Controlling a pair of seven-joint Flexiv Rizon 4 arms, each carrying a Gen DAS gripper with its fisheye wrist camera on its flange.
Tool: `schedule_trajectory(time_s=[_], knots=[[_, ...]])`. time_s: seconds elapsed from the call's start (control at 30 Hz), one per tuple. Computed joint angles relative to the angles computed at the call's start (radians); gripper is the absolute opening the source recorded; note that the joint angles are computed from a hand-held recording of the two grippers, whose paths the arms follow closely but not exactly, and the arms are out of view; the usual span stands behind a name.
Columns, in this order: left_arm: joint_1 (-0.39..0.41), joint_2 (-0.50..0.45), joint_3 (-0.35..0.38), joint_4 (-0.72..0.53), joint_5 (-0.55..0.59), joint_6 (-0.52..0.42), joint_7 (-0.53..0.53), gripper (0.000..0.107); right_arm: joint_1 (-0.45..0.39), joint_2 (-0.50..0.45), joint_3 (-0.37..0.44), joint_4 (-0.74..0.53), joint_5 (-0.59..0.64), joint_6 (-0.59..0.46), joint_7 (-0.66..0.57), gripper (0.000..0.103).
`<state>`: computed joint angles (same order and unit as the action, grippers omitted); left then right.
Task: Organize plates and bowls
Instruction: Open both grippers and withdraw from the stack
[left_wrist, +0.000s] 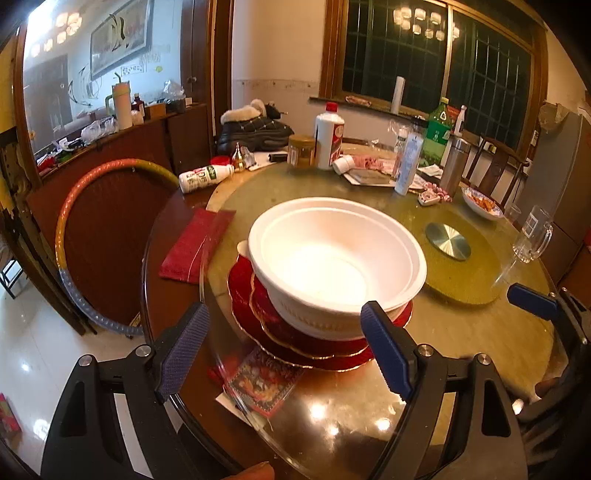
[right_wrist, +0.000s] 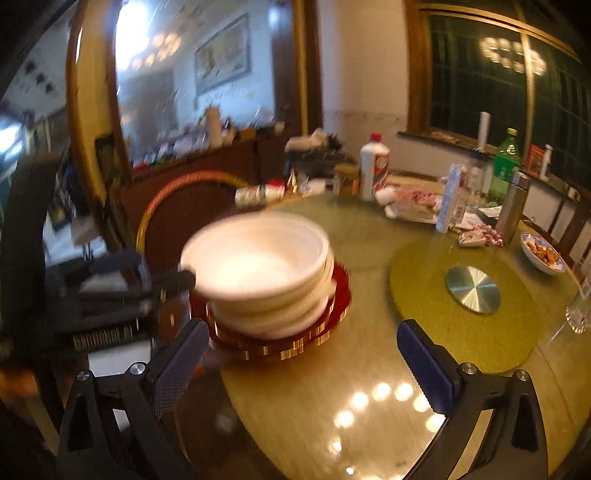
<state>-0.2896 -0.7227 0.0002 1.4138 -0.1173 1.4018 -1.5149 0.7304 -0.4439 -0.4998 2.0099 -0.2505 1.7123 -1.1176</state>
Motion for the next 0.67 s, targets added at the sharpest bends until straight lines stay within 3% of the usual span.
schedule_trajectory(time_s=[0.07,0.2,0.33,0.47,0.53,0.67], knots=[[0.0,0.003,-0.002,0.002,0.003,-0.008,0.006,0.085,0.034,-0.001,-0.035,0.015,-0.01,0.001,-0.011,0.103],[-0.007,0.008,0.005,-0.002,0.018,-0.045,0.021,0.086,0.02,-0.004,-0.014,0.01,-0.01,-0.009,-0.02,0.103],[-0.008,0.007,0.009,-0.015,0.035,-0.078,0.035,0.103,0.006,-0.011,-0.003,-0.003,-0.026,-0.025,-0.019,0.103],[0.04,0.013,-0.061,0.015,-0.001,-0.05,0.08,0.103,-0.013,-0.016,0.013,-0.017,-0.05,-0.04,-0.003,0.103],[0.017,0.009,-0.028,0.005,0.008,-0.047,0.068,0.103,-0.021,-0.016,0.021,-0.021,-0.065,-0.048,0.004,0.103],[0.023,0.007,-0.037,0.0,-0.001,-0.057,0.083,0.103,-0.029,-0.018,0.025,-0.031,-0.098,-0.062,0.023,0.103]])
